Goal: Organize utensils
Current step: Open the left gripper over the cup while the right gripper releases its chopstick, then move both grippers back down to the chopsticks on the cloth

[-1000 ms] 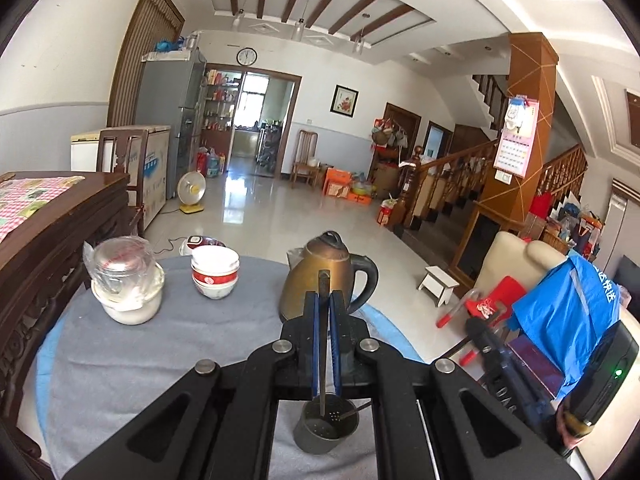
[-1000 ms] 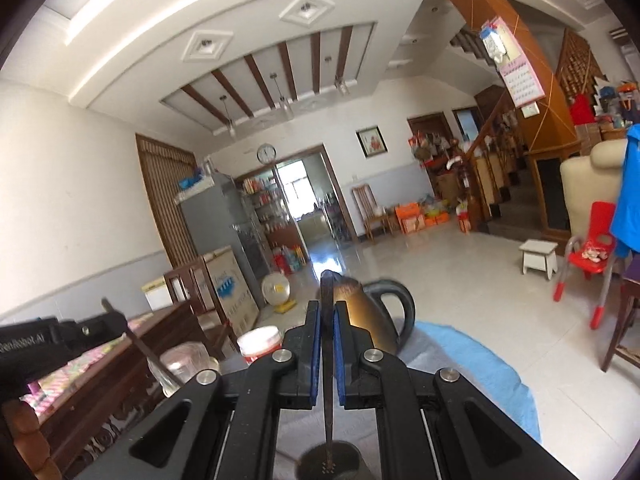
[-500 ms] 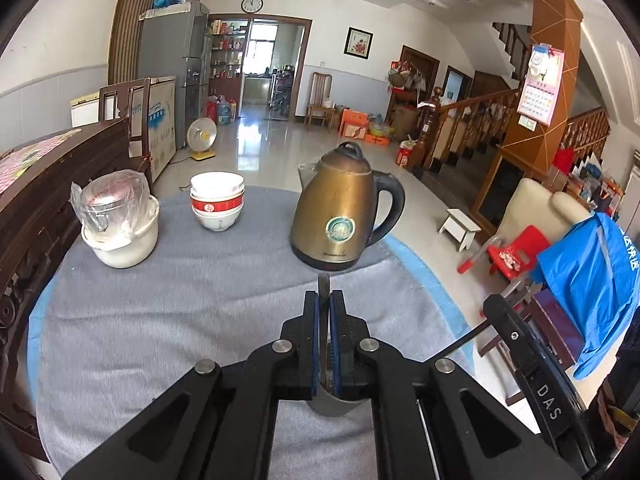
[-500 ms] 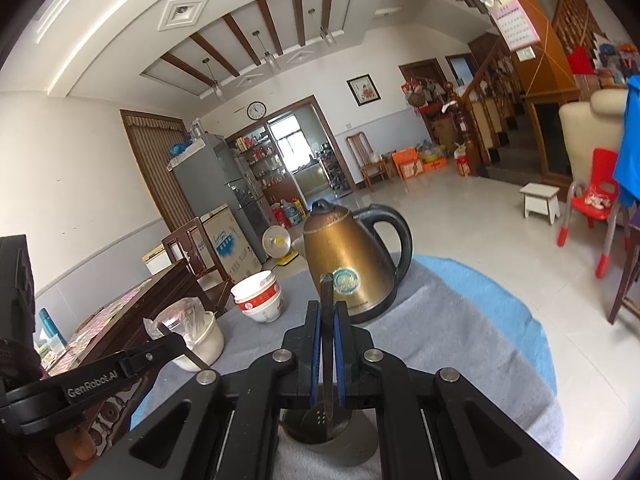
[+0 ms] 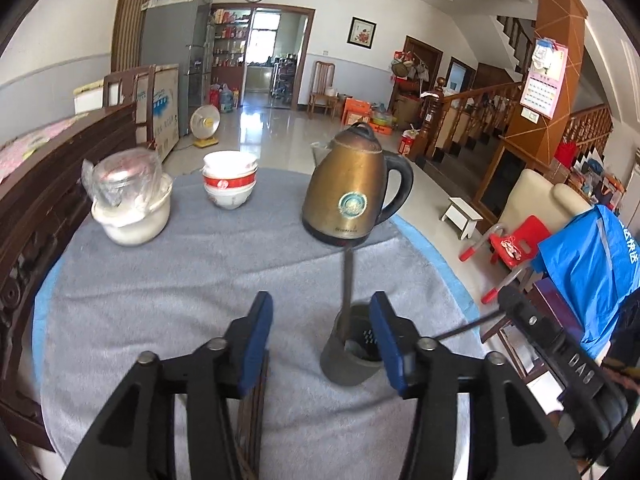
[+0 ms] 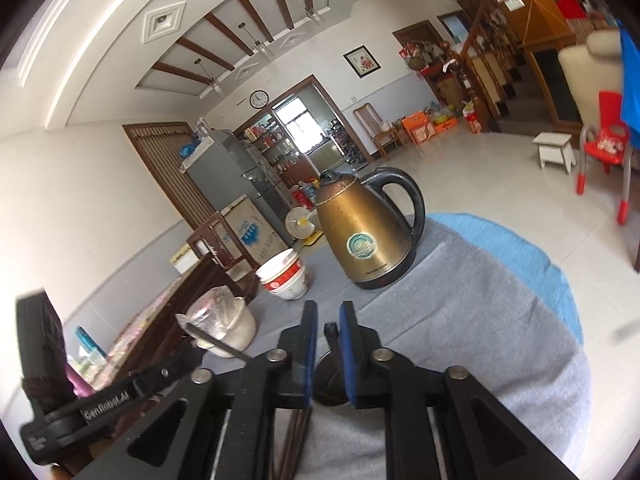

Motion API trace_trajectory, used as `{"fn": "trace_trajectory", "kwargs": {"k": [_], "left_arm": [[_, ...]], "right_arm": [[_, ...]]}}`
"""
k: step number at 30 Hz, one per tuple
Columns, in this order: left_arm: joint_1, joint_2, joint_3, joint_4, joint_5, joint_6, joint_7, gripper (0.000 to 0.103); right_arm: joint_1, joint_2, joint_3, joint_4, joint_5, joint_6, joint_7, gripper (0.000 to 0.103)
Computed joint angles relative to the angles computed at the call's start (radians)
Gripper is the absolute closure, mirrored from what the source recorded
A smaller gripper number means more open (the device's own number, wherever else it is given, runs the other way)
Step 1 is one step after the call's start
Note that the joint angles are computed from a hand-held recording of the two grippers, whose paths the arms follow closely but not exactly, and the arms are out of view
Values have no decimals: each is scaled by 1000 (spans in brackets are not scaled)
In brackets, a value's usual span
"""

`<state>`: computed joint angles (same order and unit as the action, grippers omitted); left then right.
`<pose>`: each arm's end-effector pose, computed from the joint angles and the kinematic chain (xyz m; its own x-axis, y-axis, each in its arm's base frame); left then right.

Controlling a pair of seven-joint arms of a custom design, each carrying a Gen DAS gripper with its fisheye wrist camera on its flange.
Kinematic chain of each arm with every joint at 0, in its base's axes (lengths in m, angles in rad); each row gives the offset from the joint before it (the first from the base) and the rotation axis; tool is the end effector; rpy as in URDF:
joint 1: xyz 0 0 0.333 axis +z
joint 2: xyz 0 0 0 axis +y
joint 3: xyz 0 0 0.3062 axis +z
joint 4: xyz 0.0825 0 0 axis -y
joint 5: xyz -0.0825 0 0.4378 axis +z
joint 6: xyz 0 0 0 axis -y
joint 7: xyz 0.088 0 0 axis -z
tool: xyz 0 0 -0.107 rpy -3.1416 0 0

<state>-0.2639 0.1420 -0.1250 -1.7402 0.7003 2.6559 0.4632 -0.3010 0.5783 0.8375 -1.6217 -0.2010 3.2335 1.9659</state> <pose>0.6450 -0.2787 0.5486 0.1371 -0.9723 0.1893 -0.5998 -0.2336 -0.7653 0.7045 0.2828 0.4939 0.3068 -0.7628 -0.5692 -0.5621 0.3373 -0.7551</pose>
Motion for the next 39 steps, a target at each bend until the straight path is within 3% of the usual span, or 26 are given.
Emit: {"fn": "trace_trajectory", "kwargs": {"k": [2,5,7,11,15,19,22,24,27,29,34,39], "left_arm": [[6,-38,-1,-52,-6,1,-8,49],[28,-100,-15,-135,-13,-12,-29,46],[48,-141,-28,-188,-24,-26,-38,46],[96,-222,-61,-294,-23,-43,-82,46],[141,-286,-90,-384,-52,-68,-95,46],[176,-336,-101,-468,-122,-77,-82,46],[193,-356,-107,-510,-190,-92,-58,46],[201,-362,-107,-533,-235,-104,-38,46],[207,-362,-103,-558,-304,-105,8,46],[205,-357,-97,-571,-358,-95,40,46],[204,-330,-99,-572,-424,-69,103,46],[193,-289,-98,-553,-461,-38,151,46]], "right_arm": [[-20,-8,20,-27,-2,24,7,73],[-40,-40,29,-81,-29,85,50,44],[-4,-100,-31,-127,-24,137,89,44],[-3,-183,-54,-208,-46,198,152,44],[68,-274,-140,-281,-31,254,178,44],[72,-315,-147,-326,-112,273,251,44],[40,-310,-112,-331,-240,249,335,47],[-3,-281,-60,-319,-353,210,395,55],[-125,-164,99,-281,-532,102,457,63],[-127,-98,131,-263,-540,32,421,63],[-79,4,114,-232,-508,-47,312,63],[-55,90,108,-194,-462,-72,216,63]]}}
